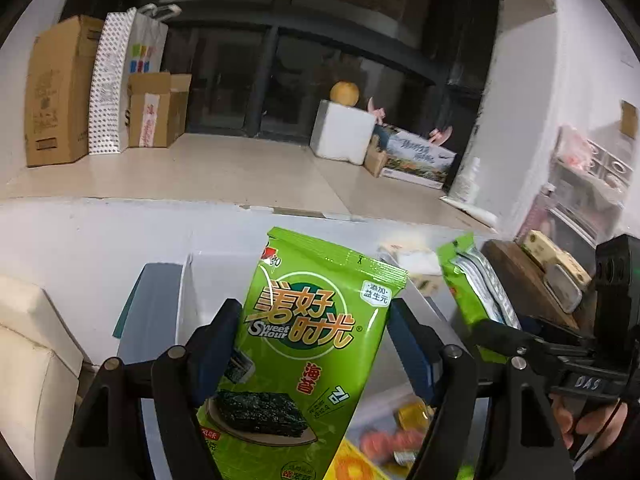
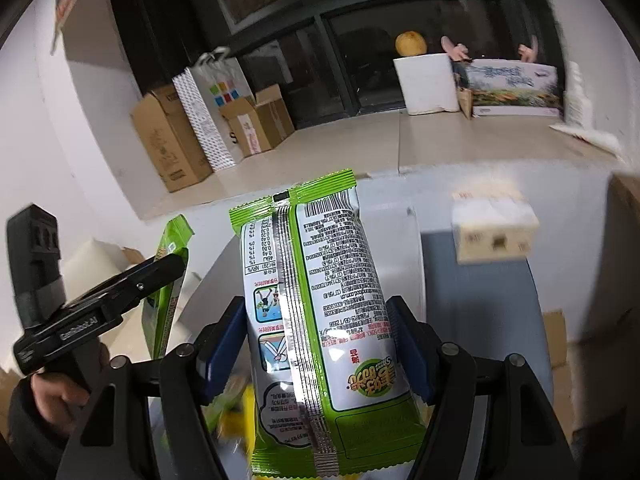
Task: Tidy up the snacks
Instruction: 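Carry the stick pack into the box while the left gripper carries a seaweed packet in, then open both grippers and withdraw from the box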
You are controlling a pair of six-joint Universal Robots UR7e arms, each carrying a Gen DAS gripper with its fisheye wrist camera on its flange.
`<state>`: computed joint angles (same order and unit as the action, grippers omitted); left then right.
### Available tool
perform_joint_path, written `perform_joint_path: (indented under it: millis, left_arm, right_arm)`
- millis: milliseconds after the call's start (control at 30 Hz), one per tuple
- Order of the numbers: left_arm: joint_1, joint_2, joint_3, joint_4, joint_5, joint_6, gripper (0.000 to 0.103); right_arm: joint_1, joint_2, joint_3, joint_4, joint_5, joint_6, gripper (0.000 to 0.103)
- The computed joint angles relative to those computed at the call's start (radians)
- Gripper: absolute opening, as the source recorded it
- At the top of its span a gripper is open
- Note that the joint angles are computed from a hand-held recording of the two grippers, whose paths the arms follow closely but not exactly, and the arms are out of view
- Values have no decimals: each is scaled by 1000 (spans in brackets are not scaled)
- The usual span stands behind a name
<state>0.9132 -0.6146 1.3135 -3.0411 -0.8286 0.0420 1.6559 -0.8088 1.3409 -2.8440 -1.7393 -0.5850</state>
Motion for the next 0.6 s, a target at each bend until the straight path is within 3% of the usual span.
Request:
perform_joint_path:
  millis: [100, 133, 200, 267, 367, 600]
  left_arm:
    - [40, 43, -111, 66, -32, -28, 84]
    - [51, 53, -147, 105, -34, -50, 91]
    - [63, 67, -197, 169, -24, -75, 97]
    - [64, 64, -199, 176, -9, -79, 103]
    - [51, 41, -146, 117, 13, -37, 103]
    - [37, -7, -64, 106, 37, -24, 103]
  right_arm:
    - [15, 93, -143, 72, -30, 16, 77]
    - [15, 112, -175, 86, -25, 29, 79]
    - [21, 149, -223, 72, -48, 40, 102]
    - [23, 161, -241, 62, -71, 52, 103]
    - [12, 147, -234, 93, -48, 90, 103]
    - [10, 114, -185, 56, -49, 79, 103]
